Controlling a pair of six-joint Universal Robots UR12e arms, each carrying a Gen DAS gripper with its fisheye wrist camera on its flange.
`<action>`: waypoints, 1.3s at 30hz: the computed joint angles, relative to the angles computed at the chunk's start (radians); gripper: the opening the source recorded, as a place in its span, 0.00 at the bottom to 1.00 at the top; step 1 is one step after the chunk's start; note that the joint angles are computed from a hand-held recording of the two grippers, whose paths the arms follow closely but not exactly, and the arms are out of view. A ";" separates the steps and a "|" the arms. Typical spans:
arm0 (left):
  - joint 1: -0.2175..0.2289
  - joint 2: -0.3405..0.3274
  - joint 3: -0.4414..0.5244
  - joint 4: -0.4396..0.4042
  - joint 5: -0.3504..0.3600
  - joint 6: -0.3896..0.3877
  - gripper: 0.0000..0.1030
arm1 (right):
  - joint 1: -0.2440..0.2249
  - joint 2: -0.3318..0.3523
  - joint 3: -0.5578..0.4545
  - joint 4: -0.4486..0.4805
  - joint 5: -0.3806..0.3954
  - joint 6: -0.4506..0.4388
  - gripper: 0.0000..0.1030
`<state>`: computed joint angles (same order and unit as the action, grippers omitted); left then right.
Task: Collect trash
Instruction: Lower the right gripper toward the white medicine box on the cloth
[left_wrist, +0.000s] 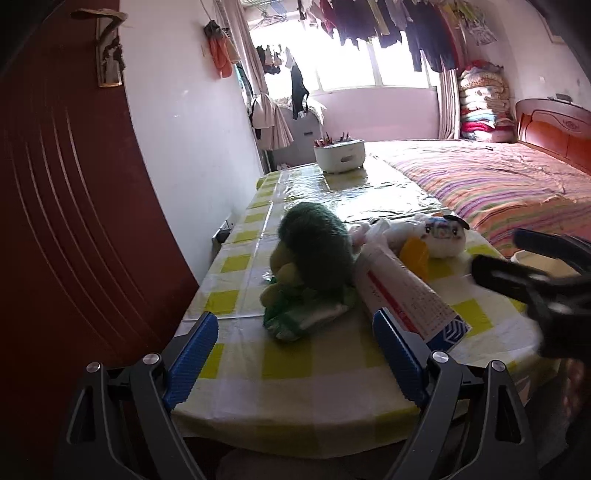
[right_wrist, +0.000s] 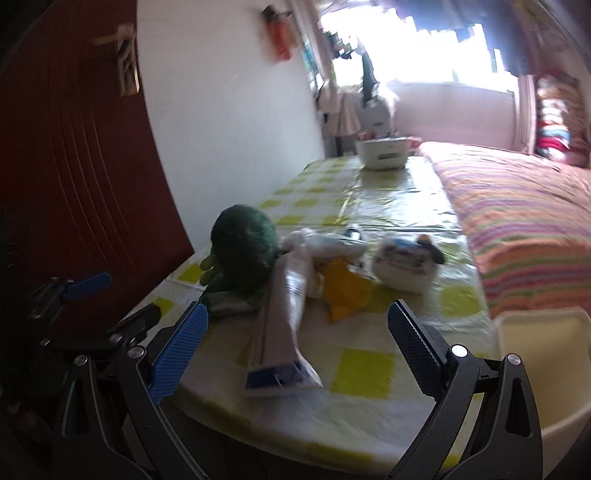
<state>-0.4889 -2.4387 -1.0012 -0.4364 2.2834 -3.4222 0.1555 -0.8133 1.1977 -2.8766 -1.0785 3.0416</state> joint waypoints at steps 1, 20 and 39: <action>0.002 0.006 -0.010 0.005 -0.009 -0.001 0.81 | 0.003 0.007 -0.015 0.027 0.002 -0.012 0.94; 0.039 0.055 -0.076 -0.034 -0.124 -0.158 0.81 | 0.047 0.059 -0.134 0.196 -0.144 -0.090 0.94; 0.001 -0.049 0.123 -0.071 -0.199 0.012 0.81 | -0.034 -0.072 0.097 -0.020 -0.254 0.104 0.94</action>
